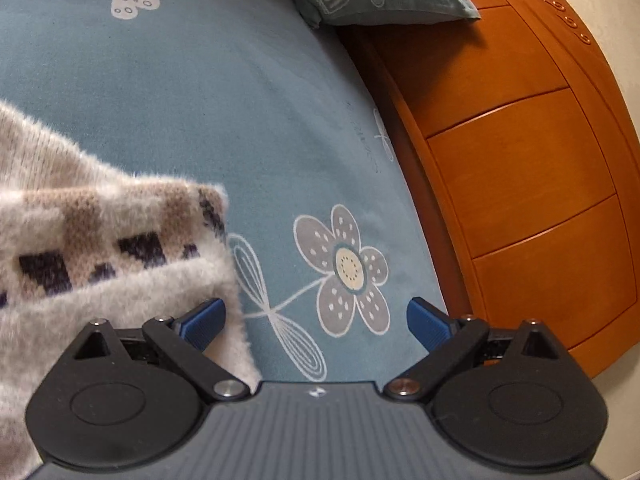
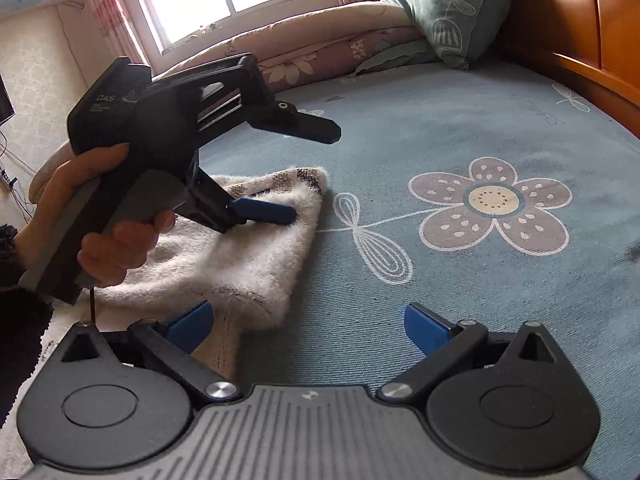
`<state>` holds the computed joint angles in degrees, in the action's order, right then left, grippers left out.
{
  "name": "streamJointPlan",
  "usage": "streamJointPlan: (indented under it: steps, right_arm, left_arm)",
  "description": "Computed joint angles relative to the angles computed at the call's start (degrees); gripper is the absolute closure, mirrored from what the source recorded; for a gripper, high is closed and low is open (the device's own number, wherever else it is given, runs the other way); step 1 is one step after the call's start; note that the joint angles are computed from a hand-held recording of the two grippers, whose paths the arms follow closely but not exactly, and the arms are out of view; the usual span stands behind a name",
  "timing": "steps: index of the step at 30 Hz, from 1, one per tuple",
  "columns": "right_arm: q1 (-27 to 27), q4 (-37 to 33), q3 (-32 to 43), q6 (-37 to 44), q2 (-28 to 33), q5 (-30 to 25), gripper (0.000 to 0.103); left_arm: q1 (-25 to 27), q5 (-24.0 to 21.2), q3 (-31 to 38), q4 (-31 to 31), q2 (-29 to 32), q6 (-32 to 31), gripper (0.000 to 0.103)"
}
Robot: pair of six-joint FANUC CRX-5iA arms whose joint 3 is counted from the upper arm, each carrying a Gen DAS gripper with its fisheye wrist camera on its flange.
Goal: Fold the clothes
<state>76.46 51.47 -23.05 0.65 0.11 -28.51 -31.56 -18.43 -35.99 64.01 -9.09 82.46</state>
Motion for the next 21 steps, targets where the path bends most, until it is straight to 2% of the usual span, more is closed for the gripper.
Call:
streamJointPlan:
  steps: [4,7,8,13,17,20,21]
  right_arm:
    - [0.0,0.0,0.1,-0.2,0.1,-0.1,0.0]
    - [0.3,-0.5,0.5,0.5,0.3,-0.5,0.0]
    - [0.3,-0.6,0.6,0.6,0.4,-0.6,0.0]
    - [0.1,0.0,0.3,-0.1,0.2,0.0,0.0]
    - [0.1,0.4,0.0,-0.5,-0.1,-0.3,0.0]
    - [0.3,0.3,0.1,-0.8,-0.2,-1.2,0.0]
    - [0.3,0.4,0.1,-1.0,-0.2,-1.4,0.0]
  left_arm:
    - [-0.5,4.0,-0.1,4.0,1.2,-2.9,0.006]
    - [-3.1,8.5,-1.5,12.4,1.2,-8.5,0.006]
    - [-3.6,9.2,-1.6,13.5,1.2,-9.4,0.006]
    - [-2.1,6.0,-1.5,2.4,-0.7,-0.6,0.006]
    - [-3.3,4.0,-3.6,-1.0,-4.4,3.0,0.006]
    - [-2.4,-0.1,-3.3,-9.3,-6.8,10.2,0.006]
    - [-1.6,-2.5,-2.4,-13.8,-7.4,14.8,0.006]
